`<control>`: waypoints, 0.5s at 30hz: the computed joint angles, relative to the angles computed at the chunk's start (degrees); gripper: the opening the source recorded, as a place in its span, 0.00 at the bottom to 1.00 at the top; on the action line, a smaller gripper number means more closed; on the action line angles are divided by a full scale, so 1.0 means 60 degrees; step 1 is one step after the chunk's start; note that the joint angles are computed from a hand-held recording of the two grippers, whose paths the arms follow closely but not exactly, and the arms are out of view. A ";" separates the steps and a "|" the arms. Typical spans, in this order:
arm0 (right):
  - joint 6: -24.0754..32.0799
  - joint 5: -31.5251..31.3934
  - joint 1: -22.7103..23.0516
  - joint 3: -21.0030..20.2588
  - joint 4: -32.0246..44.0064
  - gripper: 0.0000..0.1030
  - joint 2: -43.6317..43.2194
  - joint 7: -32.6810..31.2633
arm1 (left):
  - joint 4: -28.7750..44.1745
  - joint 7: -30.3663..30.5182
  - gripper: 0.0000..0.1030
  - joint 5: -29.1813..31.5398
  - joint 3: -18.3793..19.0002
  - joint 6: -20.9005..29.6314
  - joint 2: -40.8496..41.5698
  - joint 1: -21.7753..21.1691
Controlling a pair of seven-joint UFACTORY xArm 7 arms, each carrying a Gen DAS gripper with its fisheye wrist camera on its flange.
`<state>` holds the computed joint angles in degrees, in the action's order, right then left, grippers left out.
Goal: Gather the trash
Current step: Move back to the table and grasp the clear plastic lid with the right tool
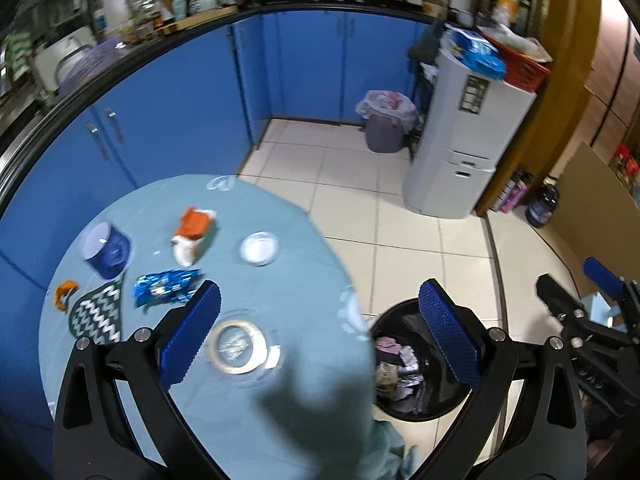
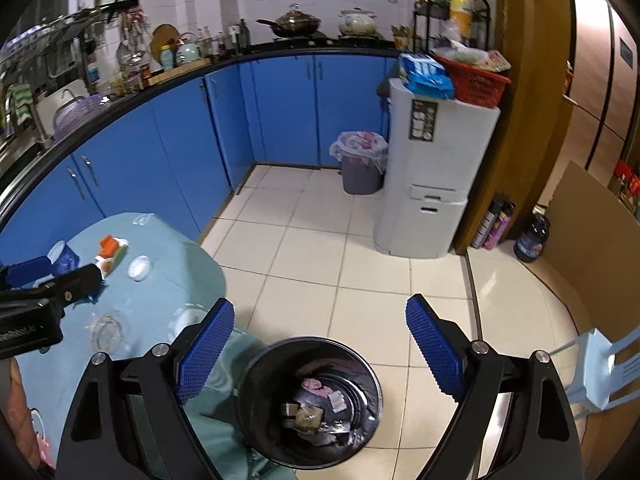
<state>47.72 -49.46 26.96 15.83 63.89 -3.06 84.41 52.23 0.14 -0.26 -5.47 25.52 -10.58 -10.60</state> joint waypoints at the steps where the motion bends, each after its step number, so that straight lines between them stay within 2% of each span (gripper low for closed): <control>1: 0.0050 -0.0057 0.0037 0.0045 0.0151 0.83 0.0115 -0.0006 | -0.0102 0.0040 0.95 -0.0006 0.0091 -0.0018 -0.0094 0.0071; 7: 0.0265 -0.0411 0.0725 -0.0008 0.1646 0.83 0.1319 -0.0279 | -0.0731 0.0151 0.95 0.0158 0.0495 -0.0273 -0.0608 0.0674; 15: 0.0298 -0.0325 0.1945 -0.0618 0.3782 0.83 0.3128 -0.1076 | -0.1172 0.0753 0.95 -0.0240 0.1229 -0.0365 -0.0851 0.1531</control>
<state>49.50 -51.41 38.63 12.13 86.58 15.71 77.95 45.20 4.66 -1.70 1.91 23.33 -15.68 -1.42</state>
